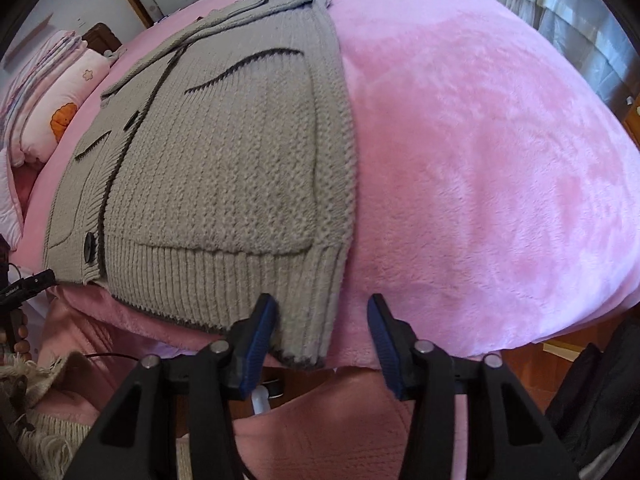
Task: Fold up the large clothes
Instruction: 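Lower both grippers to the cardigan hem and grasp it, then lift the hem with both grippers and fold it over toward the collar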
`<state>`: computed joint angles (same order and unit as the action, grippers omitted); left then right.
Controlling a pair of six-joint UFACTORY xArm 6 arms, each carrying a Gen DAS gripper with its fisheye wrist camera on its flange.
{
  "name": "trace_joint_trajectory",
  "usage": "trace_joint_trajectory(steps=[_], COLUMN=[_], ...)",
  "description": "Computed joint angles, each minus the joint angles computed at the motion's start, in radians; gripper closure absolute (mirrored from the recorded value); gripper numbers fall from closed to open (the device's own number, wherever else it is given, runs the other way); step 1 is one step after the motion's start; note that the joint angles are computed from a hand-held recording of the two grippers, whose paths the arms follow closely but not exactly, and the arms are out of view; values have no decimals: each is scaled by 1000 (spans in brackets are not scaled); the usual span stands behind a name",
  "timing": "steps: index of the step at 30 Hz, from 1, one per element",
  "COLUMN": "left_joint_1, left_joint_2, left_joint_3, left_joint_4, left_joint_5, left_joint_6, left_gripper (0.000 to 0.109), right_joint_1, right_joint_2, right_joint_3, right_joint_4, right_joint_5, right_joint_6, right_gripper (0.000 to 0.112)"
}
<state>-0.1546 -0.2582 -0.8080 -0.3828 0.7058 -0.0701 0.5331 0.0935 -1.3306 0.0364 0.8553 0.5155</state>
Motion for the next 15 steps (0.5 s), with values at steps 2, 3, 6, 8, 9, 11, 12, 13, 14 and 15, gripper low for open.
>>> trace_joint_trajectory(steps=[2, 3, 6, 8, 9, 11, 12, 13, 14, 15], left_joint_1=[7, 7, 13, 16, 15, 6, 3, 0, -1, 2], left_joint_2=[-6, -1, -9, -11, -11, -17, -18, -16, -14, -11], left_joint_3=[4, -3, 0, -2, -5, -7, -8, -11, -13, -15], left_joint_4=[-11, -13, -42, -78, -91, -85, -79, -77, -79, -89], left_joint_5=[4, 4, 14, 27, 35, 35, 35, 34, 34, 36], left_joint_6=[14, 13, 35, 67, 78, 78, 77, 75, 74, 75], left_gripper=[29, 30, 40, 55, 62, 66, 68, 68, 68, 68], right_joint_1=[1, 1, -3, -6, -7, -5, -2, -1, -5, -5], right_joint_2=[5, 8, 16, 9, 21, 15, 16, 16, 14, 14], right_joint_3=[5, 8, 11, 25, 11, 18, 16, 16, 18, 18], right_joint_4=[37, 62, 98, 123, 127, 125, 121, 122, 125, 126], right_joint_5=[-8, -11, -23, -36, -35, -39, -38, -39, -39, -39], right_joint_6=[-26, -40, -54, -61, -62, -61, -59, -62, -69, -69], right_gripper=[75, 82, 86, 88, 90, 91, 92, 93, 94, 94])
